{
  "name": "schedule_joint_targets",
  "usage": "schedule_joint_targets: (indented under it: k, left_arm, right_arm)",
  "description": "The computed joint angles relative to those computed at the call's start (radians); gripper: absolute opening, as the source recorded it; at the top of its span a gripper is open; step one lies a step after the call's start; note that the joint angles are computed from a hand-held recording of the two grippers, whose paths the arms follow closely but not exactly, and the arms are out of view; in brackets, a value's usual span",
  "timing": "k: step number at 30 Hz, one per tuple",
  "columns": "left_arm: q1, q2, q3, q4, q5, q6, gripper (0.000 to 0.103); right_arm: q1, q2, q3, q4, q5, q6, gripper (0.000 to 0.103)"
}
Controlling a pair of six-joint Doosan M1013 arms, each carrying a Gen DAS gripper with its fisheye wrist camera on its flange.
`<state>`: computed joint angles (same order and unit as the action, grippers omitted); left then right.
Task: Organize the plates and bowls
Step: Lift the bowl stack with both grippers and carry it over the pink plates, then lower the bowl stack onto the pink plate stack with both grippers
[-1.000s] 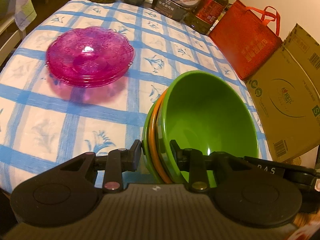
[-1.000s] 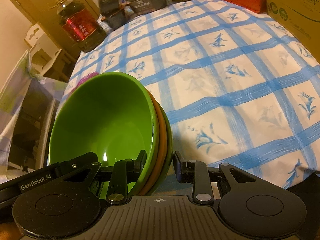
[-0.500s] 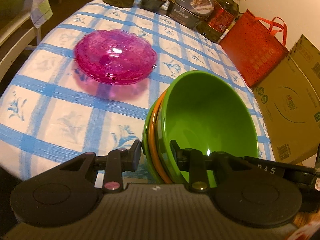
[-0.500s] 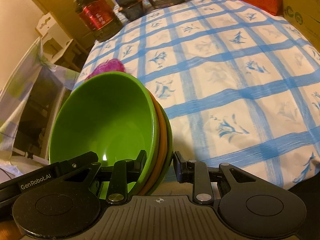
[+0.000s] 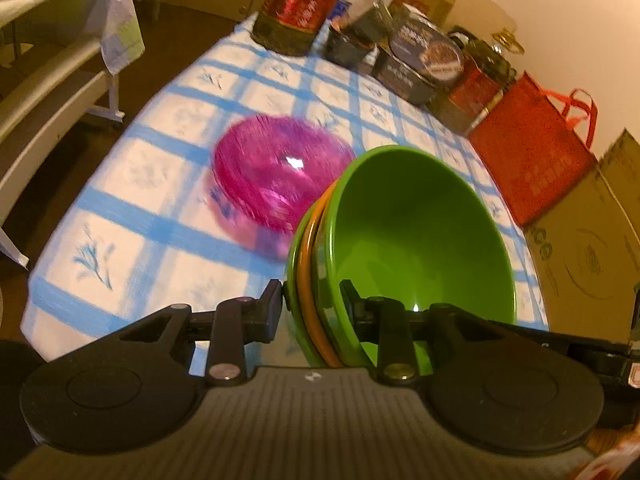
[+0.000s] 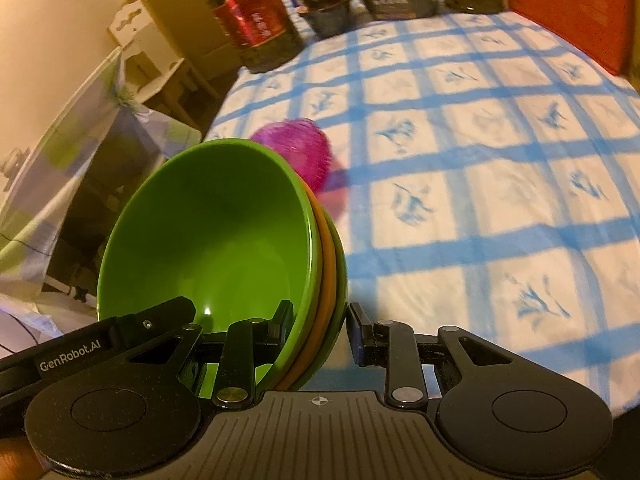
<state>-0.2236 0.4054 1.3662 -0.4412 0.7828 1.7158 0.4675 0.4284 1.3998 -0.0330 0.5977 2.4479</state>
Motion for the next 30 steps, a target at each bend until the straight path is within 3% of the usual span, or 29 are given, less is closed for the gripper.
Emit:
schedule_joint_targets:
  k: [11,22,30]
  left_arm:
    - [0.010,0.090,-0.161,0.036,0.041,-0.041,0.026]
    - [0.010,0.239,-0.373,0.104,0.129,-0.106,0.026]
    - [0.014,0.309,-0.445,0.131,0.188,-0.132,0.026]
  right_arm:
    - [-0.036,0.089,-0.160,0.060,0.061,-0.100,0.029]
    - [-0.086,0.219,-0.350,0.143,0.161,-0.216,0.029]
    - [-0.106,0.298,-0.439,0.194,0.231,-0.266,0.029]
